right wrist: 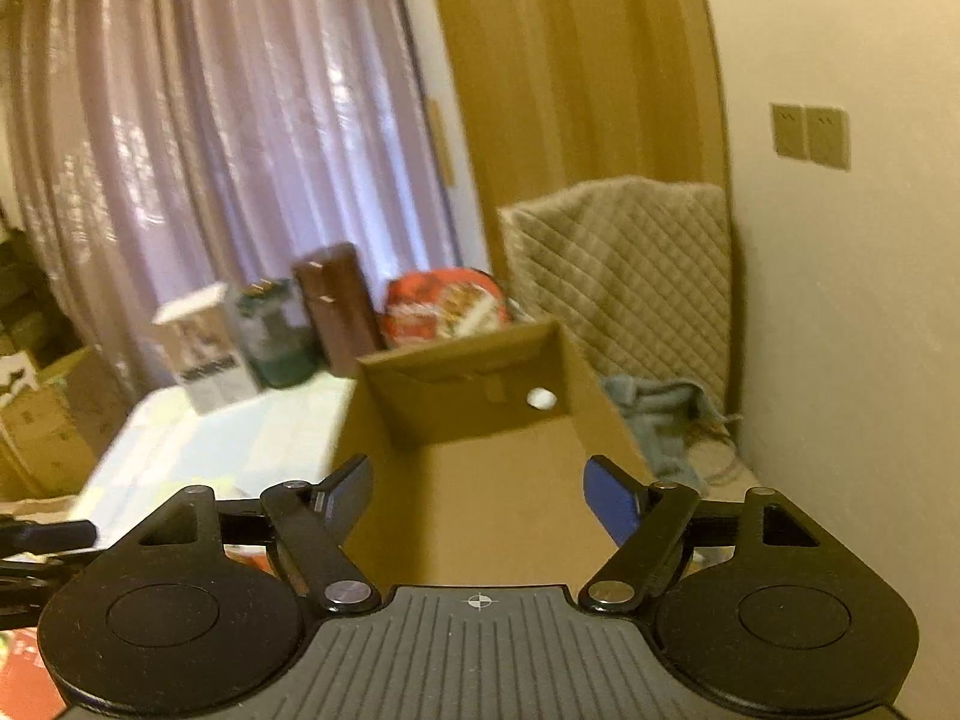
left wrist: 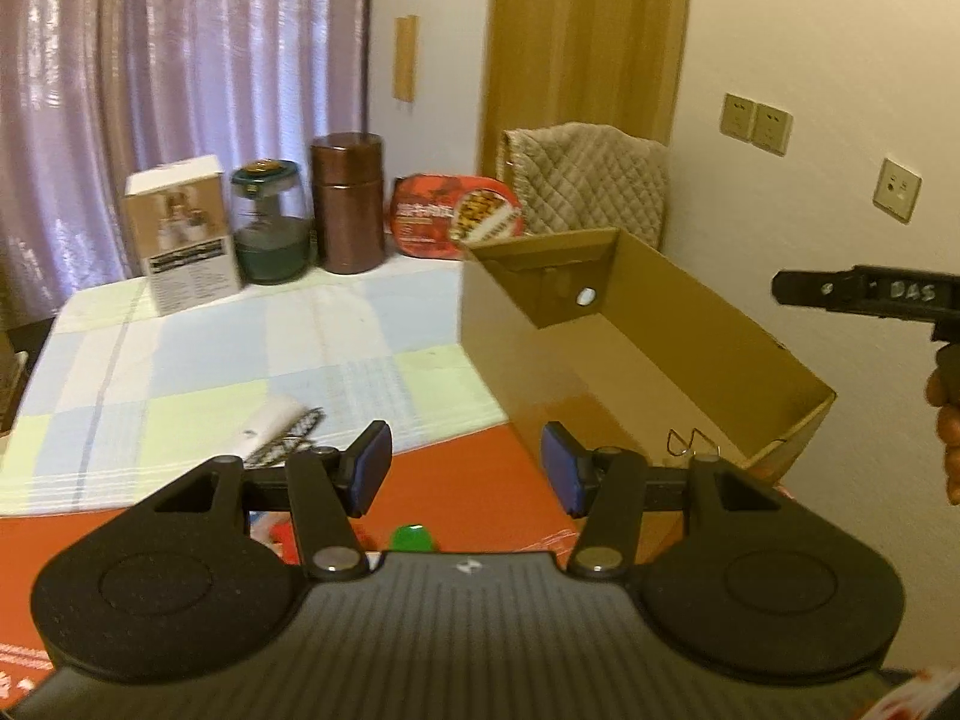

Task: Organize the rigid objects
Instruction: 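Move both tools back over the objects on the mat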

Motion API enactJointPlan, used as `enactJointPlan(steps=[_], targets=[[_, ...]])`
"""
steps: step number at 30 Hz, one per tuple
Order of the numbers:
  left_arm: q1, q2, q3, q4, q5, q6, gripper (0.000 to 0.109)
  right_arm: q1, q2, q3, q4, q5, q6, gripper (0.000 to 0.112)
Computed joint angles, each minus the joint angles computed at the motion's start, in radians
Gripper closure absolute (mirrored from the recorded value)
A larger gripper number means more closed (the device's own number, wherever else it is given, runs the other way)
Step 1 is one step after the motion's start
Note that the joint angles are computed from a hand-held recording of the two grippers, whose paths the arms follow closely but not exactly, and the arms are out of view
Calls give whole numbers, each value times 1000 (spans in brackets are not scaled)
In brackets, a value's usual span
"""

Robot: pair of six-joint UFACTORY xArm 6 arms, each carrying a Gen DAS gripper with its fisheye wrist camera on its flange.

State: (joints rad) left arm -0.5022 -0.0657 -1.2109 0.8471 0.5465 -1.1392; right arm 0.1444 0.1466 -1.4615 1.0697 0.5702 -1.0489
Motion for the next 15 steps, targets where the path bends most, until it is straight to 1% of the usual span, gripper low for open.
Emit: enactJointPlan(steps=[7,10,15], targets=[[-2,-177,139,57,84,-58,57,61,-163,127,96,35,-109,36],[-5,-250,201,66,124,-77,56,95,-222,191,126,35,-149,34],[-2,-345,296,71,168,-104,52,157,-284,293,145,20,-182,33]])
